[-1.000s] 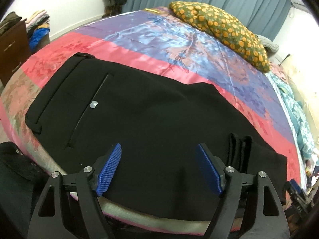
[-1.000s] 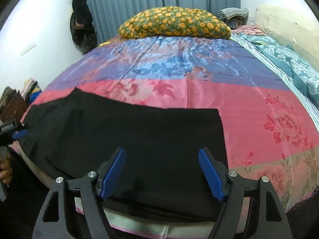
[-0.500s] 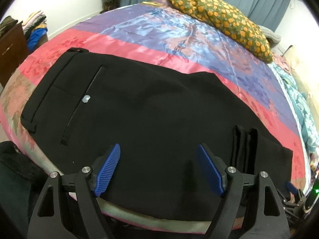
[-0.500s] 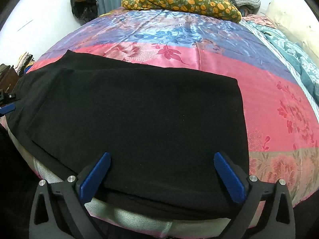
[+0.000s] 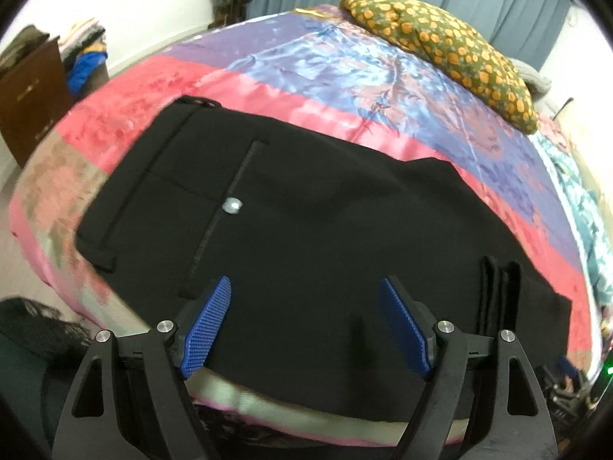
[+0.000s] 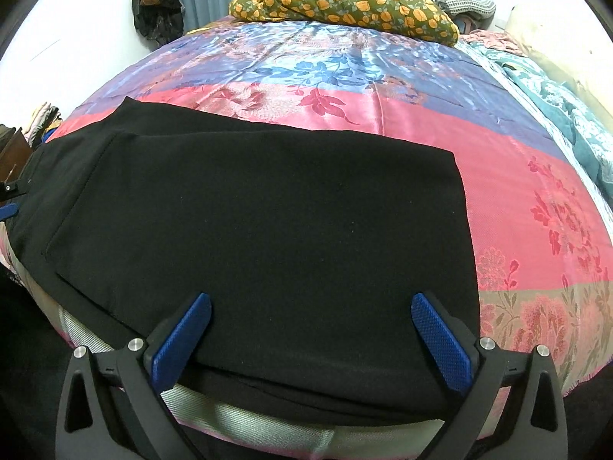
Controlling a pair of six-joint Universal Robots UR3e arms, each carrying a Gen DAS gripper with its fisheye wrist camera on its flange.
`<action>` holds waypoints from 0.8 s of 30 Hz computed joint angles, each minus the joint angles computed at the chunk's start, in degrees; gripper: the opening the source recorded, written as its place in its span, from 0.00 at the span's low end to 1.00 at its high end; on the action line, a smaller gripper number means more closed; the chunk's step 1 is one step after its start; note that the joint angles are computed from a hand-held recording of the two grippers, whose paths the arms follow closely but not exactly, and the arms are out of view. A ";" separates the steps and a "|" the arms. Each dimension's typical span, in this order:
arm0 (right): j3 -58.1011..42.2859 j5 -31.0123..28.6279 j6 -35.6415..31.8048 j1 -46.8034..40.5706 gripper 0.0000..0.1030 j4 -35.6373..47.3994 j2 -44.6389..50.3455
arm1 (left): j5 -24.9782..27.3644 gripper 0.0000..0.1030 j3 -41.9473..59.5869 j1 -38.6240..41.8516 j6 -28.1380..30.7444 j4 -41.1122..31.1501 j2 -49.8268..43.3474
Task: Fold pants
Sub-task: 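Release both tools and smooth the folded black trousers, then grasp the edge of the folded black trousers with the left tool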
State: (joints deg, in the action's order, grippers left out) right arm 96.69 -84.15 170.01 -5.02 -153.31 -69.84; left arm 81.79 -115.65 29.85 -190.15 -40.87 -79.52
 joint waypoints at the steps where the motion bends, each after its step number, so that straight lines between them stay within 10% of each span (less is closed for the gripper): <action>1: 0.00 -0.06 0.04 0.01 1.00 -0.05 0.02 | -1.22 0.80 -0.48 1.21 0.36 -0.52 1.22; 10: 0.91 -0.01 -0.13 -0.19 1.00 -1.29 -0.15 | -9.15 0.83 2.67 18.80 12.78 -8.89 5.96; 15: 1.13 0.01 -0.21 -0.24 1.00 -1.50 -0.22 | -19.53 0.83 15.43 31.60 23.51 -25.75 -1.19; 24: 1.97 -0.40 0.13 -0.01 1.00 -2.87 -0.45 | -24.96 0.83 21.96 34.91 28.78 -31.29 -8.64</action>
